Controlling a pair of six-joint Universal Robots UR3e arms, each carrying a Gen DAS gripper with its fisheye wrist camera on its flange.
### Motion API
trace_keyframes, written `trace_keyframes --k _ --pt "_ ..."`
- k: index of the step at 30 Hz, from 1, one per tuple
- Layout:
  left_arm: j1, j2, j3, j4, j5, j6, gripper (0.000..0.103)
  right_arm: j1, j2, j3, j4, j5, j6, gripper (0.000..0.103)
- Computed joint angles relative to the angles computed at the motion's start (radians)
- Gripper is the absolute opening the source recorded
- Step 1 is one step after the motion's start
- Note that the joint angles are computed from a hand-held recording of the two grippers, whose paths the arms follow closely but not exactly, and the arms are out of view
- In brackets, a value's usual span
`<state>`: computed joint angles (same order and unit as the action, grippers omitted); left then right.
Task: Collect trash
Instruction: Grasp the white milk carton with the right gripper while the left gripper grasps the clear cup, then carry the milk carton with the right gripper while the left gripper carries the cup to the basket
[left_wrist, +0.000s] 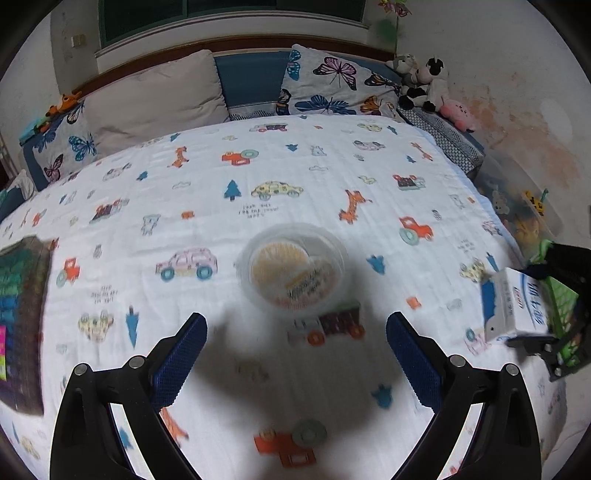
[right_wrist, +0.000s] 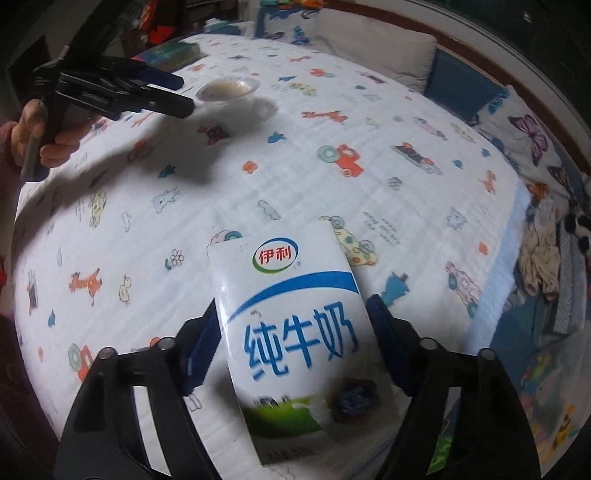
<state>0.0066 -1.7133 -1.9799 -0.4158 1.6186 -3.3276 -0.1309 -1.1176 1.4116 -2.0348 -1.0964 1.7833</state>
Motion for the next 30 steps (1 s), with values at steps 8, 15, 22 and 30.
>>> trace_keyframes --k 8,15,22,30 --pt "0.004 -0.133 0.116 0.003 0.016 0.042 0.094 -0.065 -0.122 0.172 -0.103 0.030 0.096 0.071" --pt "0.000 -0.181 0.138 0.035 0.021 0.064 0.093 -0.146 -0.231 0.284 -0.094 0.098 0.143 0.071" --pt "-0.009 -0.212 0.159 0.032 0.030 0.068 0.064 -0.215 -0.316 0.385 -0.108 0.142 0.180 0.071" --pt "-0.028 -0.151 0.121 0.048 0.044 0.030 0.063 -0.312 -0.422 0.479 -0.084 0.187 0.170 0.071"
